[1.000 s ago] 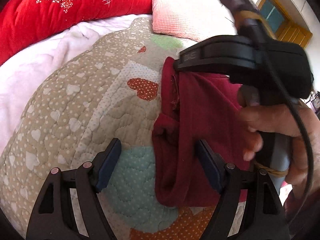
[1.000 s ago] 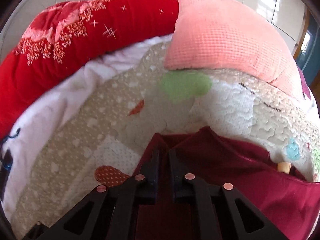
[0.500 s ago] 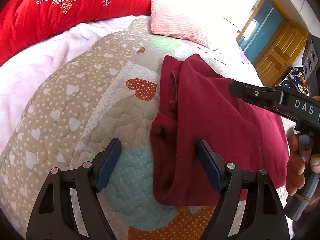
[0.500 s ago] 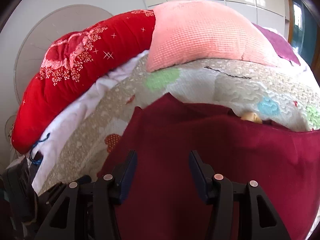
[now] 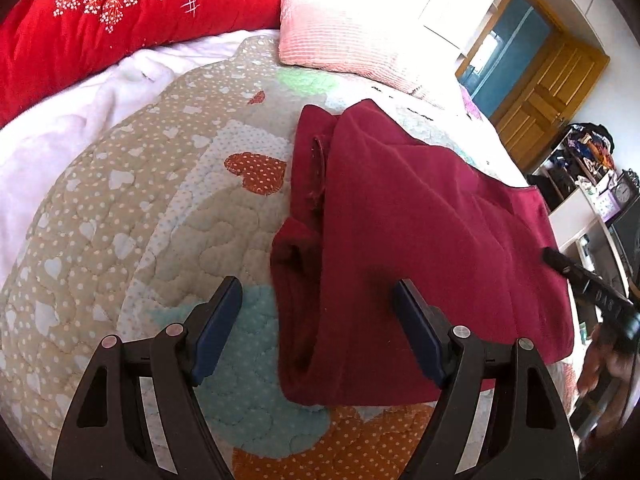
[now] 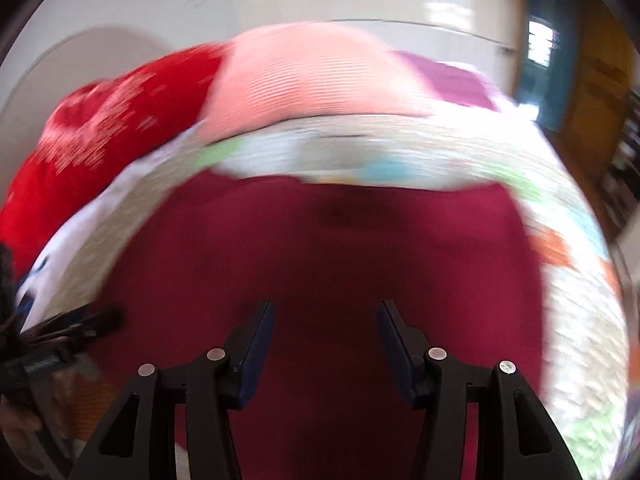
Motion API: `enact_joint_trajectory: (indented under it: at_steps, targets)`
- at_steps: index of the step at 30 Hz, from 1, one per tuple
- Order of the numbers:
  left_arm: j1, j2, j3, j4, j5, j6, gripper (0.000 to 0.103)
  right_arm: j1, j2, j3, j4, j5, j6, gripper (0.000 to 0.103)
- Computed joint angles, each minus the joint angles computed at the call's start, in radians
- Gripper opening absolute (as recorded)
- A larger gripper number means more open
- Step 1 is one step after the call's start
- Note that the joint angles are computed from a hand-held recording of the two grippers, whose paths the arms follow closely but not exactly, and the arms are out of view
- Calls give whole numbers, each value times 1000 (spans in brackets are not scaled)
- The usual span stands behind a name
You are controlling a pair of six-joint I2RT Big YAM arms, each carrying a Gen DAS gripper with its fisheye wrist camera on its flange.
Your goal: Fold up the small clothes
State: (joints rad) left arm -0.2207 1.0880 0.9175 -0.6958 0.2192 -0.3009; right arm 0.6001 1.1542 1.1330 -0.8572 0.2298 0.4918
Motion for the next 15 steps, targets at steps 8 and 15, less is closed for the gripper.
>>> enact_joint_trajectory:
  at_steps: [8,15]
  targets:
    - [-19,-6,-16,24,-44,10,81,-262,-97,-107,4,-32,101,51]
    - [-19,2,-11,29,-43,12,82,-282,47,-3,-7,-5,-38,11]
